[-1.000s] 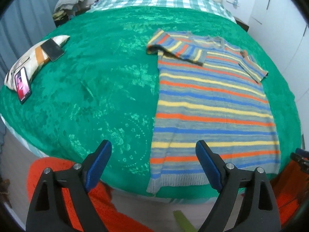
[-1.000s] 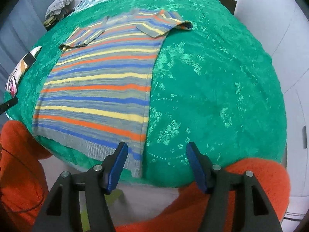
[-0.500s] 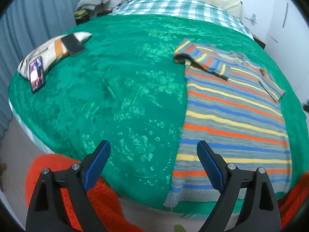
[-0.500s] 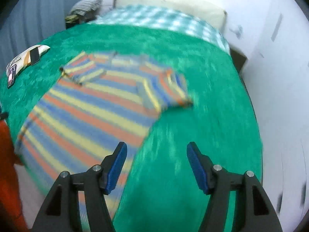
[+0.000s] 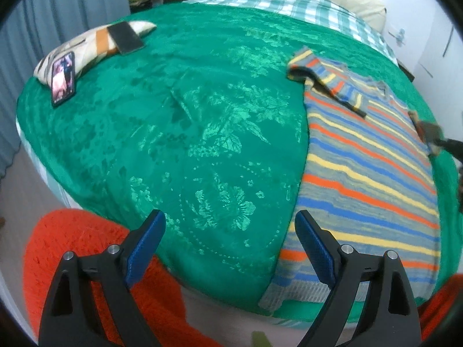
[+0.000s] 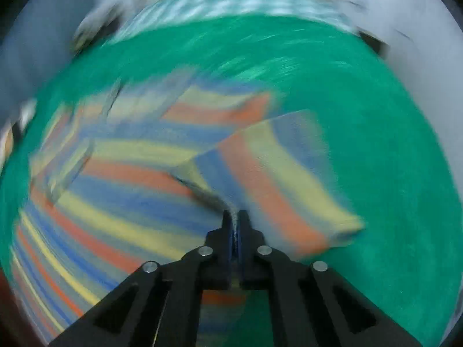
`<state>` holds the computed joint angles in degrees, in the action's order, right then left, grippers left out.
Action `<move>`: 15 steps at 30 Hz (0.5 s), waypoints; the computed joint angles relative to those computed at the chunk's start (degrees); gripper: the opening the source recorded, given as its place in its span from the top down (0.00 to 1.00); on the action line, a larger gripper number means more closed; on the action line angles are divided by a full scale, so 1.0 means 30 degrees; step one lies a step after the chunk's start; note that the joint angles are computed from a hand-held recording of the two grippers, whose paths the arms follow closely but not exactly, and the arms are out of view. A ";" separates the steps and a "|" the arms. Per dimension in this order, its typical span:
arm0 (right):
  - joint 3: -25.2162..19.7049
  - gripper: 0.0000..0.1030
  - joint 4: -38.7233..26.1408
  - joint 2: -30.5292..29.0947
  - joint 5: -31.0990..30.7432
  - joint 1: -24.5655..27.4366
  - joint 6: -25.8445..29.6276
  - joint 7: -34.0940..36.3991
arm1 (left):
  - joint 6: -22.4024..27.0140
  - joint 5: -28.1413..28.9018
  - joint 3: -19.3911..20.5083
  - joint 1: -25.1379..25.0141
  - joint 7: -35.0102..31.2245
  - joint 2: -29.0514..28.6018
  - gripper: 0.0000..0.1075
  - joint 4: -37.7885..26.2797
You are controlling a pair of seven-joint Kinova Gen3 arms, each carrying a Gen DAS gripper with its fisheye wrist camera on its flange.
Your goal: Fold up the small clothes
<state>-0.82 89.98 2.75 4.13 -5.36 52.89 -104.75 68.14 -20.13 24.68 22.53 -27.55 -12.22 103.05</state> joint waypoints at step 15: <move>0.3311 0.99 0.1841 -0.2152 -0.3004 0.6443 0.2147 0.0371 | 0.0904 -0.1431 0.0371 0.1876 0.0523 0.1529 0.14 -0.0772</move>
